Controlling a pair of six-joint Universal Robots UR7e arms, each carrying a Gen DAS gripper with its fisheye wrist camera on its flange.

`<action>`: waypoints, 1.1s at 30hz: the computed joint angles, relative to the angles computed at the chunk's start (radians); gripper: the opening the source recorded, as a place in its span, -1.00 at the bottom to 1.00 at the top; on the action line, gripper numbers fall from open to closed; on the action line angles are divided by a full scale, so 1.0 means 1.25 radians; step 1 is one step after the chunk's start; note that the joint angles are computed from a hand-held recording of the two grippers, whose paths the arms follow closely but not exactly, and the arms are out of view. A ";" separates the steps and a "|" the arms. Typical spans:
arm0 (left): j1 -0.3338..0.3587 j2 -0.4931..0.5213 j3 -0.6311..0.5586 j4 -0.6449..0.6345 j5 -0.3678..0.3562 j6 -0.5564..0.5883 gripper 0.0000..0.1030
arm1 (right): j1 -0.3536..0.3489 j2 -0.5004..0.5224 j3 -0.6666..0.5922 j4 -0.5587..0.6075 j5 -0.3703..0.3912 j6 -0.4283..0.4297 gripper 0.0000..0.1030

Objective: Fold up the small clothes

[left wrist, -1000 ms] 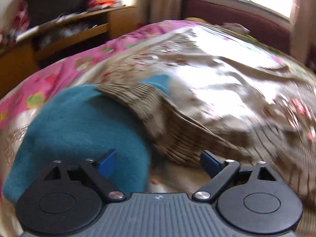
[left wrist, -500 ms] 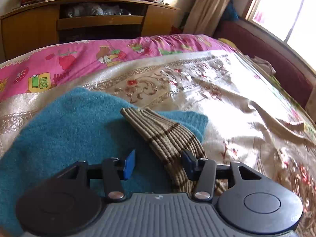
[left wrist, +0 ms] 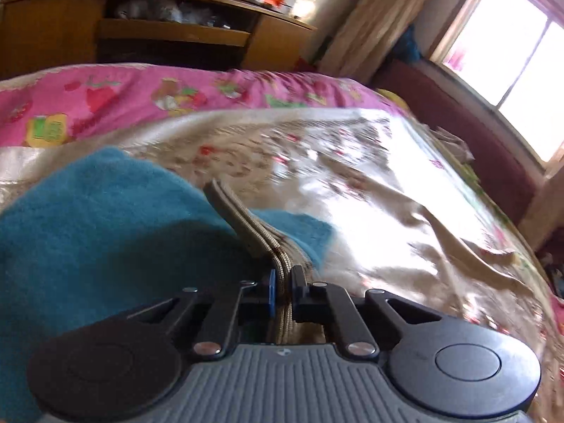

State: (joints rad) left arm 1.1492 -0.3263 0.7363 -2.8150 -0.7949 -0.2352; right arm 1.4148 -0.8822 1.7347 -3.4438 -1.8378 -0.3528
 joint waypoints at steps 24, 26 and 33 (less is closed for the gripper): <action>-0.109 -0.032 0.204 0.190 -0.349 0.198 -0.41 | -0.050 -0.075 0.044 -0.024 0.118 0.151 -0.21; -0.106 -0.048 0.250 0.138 -0.297 0.214 -0.40 | -0.052 -0.074 0.020 0.011 0.148 0.165 -0.21; -0.094 -0.072 0.361 -0.050 -0.237 0.273 -0.32 | -0.011 0.032 -0.218 0.213 0.086 0.132 -0.21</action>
State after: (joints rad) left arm 1.0319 -0.4165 1.1875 -2.8781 -1.0906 0.1062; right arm 1.4005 -0.8427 1.4625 -3.1781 -1.7299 -0.1873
